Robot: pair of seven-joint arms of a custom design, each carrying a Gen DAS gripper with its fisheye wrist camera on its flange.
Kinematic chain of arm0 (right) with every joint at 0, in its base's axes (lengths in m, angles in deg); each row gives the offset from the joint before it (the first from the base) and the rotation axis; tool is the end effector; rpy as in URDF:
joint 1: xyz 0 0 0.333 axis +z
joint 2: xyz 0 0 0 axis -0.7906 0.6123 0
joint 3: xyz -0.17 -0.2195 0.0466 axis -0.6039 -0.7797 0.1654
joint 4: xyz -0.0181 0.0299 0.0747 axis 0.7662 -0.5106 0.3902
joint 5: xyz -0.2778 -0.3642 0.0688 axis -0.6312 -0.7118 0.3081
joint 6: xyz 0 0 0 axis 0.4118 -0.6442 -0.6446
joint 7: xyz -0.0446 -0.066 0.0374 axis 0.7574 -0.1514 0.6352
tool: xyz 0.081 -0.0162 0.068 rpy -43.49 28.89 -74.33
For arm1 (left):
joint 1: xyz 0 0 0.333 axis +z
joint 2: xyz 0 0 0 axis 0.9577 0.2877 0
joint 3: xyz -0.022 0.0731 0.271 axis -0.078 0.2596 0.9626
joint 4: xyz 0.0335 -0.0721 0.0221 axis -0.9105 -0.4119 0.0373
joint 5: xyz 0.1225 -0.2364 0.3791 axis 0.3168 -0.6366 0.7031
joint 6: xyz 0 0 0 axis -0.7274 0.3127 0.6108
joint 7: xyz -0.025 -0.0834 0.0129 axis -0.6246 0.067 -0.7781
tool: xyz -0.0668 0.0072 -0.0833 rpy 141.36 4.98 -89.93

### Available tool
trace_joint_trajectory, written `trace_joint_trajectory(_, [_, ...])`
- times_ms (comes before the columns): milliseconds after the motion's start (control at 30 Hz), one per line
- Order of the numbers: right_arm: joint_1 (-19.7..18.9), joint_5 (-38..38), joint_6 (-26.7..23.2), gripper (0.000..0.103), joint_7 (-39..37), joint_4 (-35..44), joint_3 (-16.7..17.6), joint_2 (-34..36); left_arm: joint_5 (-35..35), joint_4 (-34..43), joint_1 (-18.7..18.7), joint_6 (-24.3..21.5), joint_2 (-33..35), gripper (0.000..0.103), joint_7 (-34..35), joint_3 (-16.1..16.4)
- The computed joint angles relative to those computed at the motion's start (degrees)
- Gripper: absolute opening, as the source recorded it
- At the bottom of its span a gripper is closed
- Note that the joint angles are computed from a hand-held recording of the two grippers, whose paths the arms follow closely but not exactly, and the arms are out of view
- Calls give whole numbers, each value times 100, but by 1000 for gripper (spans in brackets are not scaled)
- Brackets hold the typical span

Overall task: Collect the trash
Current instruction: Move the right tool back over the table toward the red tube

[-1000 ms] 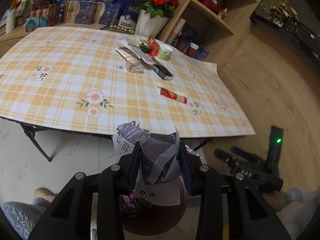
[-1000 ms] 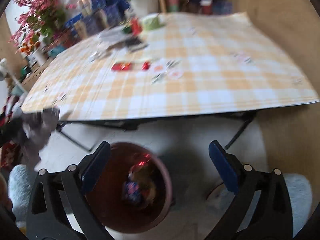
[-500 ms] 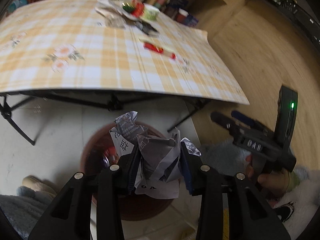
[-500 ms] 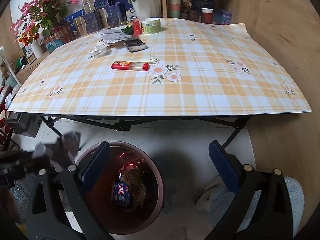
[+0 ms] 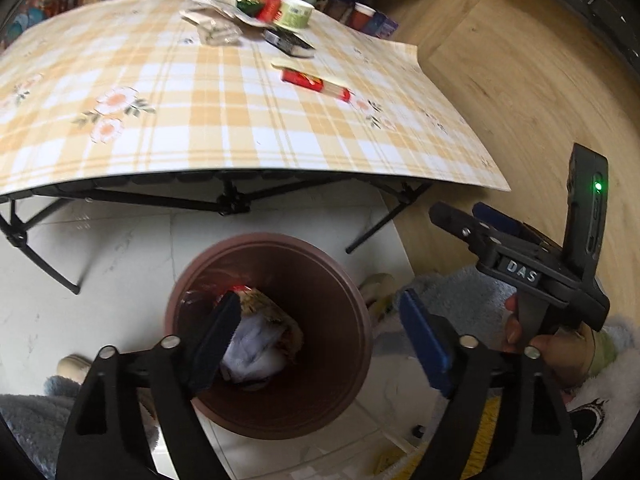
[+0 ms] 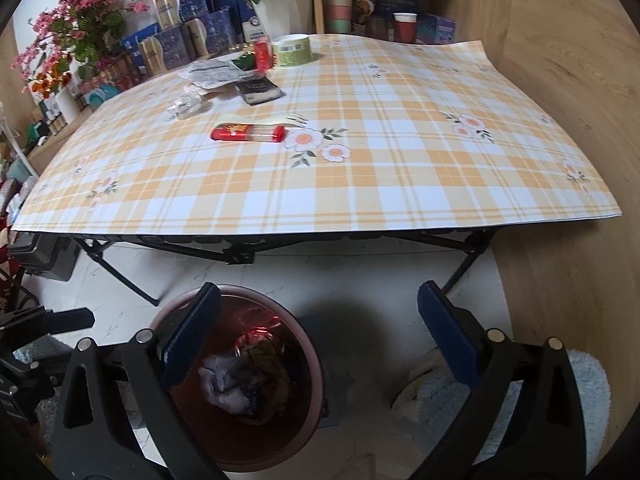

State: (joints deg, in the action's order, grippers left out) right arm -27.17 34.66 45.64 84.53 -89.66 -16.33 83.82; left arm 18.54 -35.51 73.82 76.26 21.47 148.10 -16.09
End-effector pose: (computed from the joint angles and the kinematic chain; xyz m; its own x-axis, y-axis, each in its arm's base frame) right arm 0.5925 0.3465 0.5359 -0.3335 -0.9391 -0.0825 -0.7384 0.3146 -0.5965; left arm 0.6738 -0.1250 0.5174 -0.5694 -0.7103 0.4139 -0.8034 0.3739 -0.4635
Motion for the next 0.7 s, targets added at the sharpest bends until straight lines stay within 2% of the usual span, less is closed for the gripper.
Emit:
trace_joint_trajectory(100, [-11,53,130,97,-77,-16,-4,6,232,-145,-46,373,-128,89,-107,2])
trace_joint_trajectory(233, [3,81,91,97,-139,49,-5,65,457,-316,-119,776,-280,92,-158,10])
trace_joint_trajectory(567, [11,136,122,97,-185,36,-16,84,799,-398,-188,1049,-309,93,-445,42])
trace_joint_trajectory(700, [-1,219,176,97,-219,71,-40,122,920,-455,-192,1307,-338,93,-650,53])
